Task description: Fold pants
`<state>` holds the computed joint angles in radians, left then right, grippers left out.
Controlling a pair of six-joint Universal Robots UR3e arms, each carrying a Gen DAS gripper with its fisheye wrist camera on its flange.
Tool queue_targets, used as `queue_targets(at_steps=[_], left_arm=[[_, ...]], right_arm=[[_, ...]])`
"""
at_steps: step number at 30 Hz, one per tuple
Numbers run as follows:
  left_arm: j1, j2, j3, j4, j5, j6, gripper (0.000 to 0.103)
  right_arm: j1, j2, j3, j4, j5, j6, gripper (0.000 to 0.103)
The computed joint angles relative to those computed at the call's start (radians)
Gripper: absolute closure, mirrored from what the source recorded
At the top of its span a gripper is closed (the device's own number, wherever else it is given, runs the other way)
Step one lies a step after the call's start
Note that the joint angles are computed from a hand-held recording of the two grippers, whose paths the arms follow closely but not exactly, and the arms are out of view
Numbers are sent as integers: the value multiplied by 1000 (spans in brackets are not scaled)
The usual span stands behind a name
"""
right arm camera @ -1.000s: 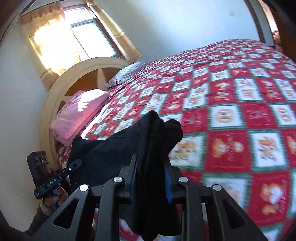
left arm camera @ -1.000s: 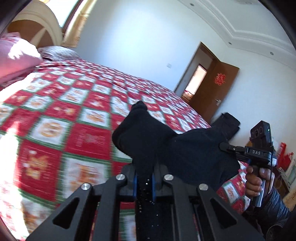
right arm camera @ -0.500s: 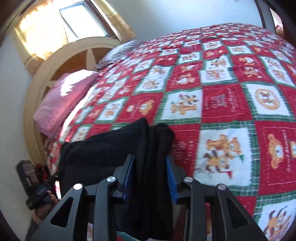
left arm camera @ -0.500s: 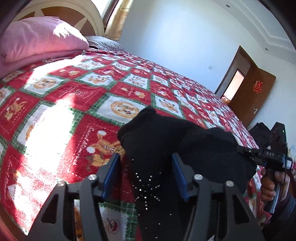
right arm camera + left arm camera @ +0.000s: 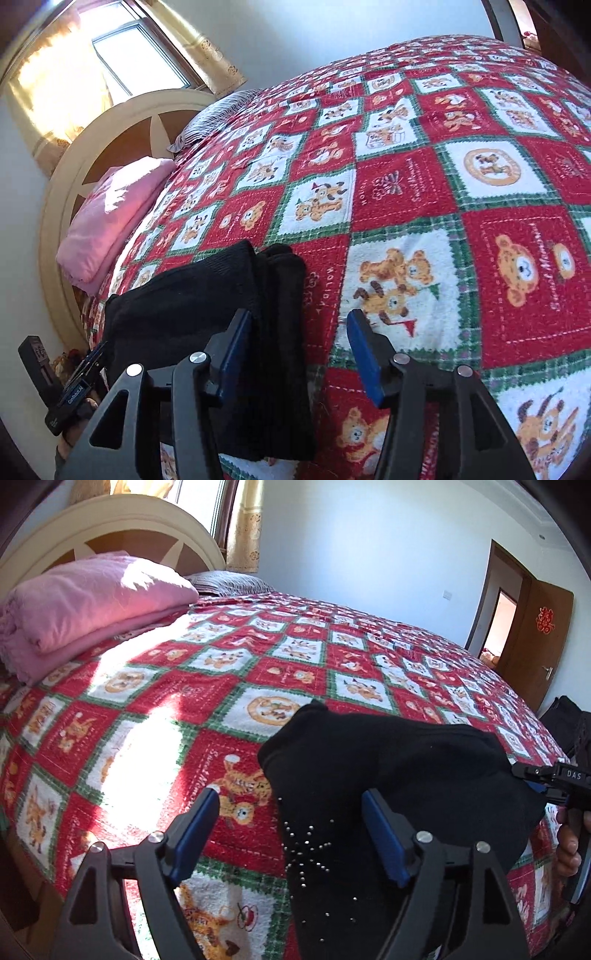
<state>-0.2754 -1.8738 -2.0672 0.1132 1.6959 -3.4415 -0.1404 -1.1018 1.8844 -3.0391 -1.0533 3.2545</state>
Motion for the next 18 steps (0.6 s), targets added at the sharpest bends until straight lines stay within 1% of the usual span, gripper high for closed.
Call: queue_targets(at_steps=[3, 5, 7, 10, 12, 16, 18], left_arm=[[-37, 10, 22, -31, 70, -3, 20], [-64, 17, 28, -41, 119, -19, 17], [-89, 29, 28, -43, 148, -30, 10], [-122, 53, 17, -38, 177, -49, 10], [-146, 69, 13, -44, 199, -62, 10], [-180, 110, 13, -80, 228, -88, 10], [-201, 124, 23, -94, 243, -93, 10]], right_arm=[[-1, -40, 36, -33, -90, 29, 48], [-40, -76, 82, -43, -60, 42, 47], [-68, -123, 129, -37, -38, 32, 47], [-86, -213, 209, -31, -36, -20, 47], [-104, -286, 265, -14, -16, -48, 47], [-164, -471, 395, 43, 59, -105, 47], [-181, -552, 438, 77, 80, -130, 47]])
